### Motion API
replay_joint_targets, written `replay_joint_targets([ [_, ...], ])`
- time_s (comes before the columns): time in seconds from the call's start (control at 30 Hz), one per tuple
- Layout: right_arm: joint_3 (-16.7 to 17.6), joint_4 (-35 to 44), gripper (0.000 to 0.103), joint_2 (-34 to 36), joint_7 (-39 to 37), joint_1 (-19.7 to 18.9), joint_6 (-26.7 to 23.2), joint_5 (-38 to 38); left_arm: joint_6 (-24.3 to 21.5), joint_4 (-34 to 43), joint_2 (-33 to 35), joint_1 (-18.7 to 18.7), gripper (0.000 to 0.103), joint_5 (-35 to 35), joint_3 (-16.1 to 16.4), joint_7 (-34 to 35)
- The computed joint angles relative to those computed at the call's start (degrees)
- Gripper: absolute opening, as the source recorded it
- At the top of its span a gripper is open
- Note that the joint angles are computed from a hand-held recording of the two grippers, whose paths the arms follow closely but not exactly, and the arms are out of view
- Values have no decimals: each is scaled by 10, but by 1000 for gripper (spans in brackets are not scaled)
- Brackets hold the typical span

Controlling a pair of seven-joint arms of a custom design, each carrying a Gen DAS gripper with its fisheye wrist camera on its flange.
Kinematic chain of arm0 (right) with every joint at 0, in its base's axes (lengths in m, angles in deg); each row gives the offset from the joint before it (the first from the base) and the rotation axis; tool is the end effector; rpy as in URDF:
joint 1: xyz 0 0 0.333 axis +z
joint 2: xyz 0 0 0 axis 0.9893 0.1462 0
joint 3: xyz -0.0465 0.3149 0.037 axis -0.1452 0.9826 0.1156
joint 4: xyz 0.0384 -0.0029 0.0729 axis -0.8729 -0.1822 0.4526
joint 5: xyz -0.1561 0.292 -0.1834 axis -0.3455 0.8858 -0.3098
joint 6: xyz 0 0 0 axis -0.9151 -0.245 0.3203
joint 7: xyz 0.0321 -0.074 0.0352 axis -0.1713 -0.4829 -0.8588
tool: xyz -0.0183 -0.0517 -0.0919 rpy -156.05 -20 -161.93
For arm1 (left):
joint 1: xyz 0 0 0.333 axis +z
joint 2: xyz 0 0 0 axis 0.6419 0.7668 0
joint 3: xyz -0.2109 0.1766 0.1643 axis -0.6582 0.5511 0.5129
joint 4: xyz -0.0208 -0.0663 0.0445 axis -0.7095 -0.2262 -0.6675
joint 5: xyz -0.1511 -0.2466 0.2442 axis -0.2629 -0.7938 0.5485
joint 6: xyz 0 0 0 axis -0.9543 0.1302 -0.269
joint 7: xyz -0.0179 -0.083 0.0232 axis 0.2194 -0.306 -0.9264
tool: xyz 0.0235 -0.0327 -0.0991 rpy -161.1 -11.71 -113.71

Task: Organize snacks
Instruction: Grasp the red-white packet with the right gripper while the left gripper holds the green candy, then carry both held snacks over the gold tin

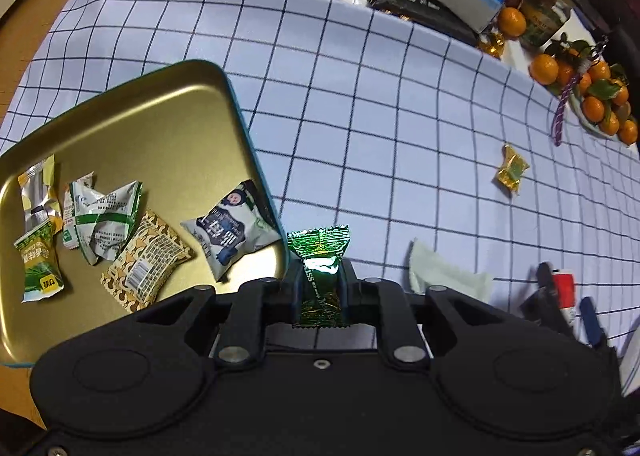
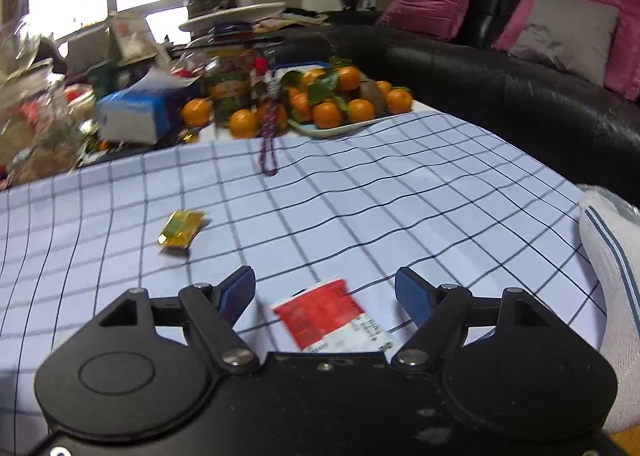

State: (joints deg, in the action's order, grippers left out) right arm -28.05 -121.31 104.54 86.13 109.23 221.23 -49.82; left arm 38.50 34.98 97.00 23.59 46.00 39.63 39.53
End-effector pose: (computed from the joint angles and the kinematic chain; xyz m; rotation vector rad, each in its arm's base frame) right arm 0.6159 0.3034 0.4609 -1.4369 2.0145 -0.9991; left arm 0.6928 -0.2852 0.5360 -2.3022 1.8568 -0.4371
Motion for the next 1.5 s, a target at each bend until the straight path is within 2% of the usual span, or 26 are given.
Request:
replay_joint_targets([
  [0.13,5,5,75,6,-39,3,-19,15,16,-6,-6,4,24,-6,-4,5],
  [0.4,10,-12,70,-7,-50,-15,8,52,41,-36,-26,11,24,-9,-4,2],
  [0.5,8,-24,58,-17,-46,-15,11,50,56,-60,-43,14,24,-4,-2,-7],
  [0.57,10,-32,43,-23,-56,-20,20,55,67,-76,-53,16,24,3,0,-14],
  [0.63,14,-35,37,-28,-70,-24,20,63,77,-90,-64,17,24,12,4,-25],
  [0.87,17,-34,36,-37,-21,-33,30,108,106,-138,-101,25,24,54,19,-71],
  [1.1,16,14,36,-24,11,-32,72,118,111,-200,-151,40,24,104,39,-160],
  [1.33,20,92,36,12,-12,-14,124,135,44,-229,-178,49,24,164,53,-273],
  [1.43,21,125,36,29,-33,-3,146,150,15,-230,-180,53,24,176,53,-307],
  [1.5,24,148,36,44,-55,1,160,167,11,-231,-181,59,24,173,49,-310],
])
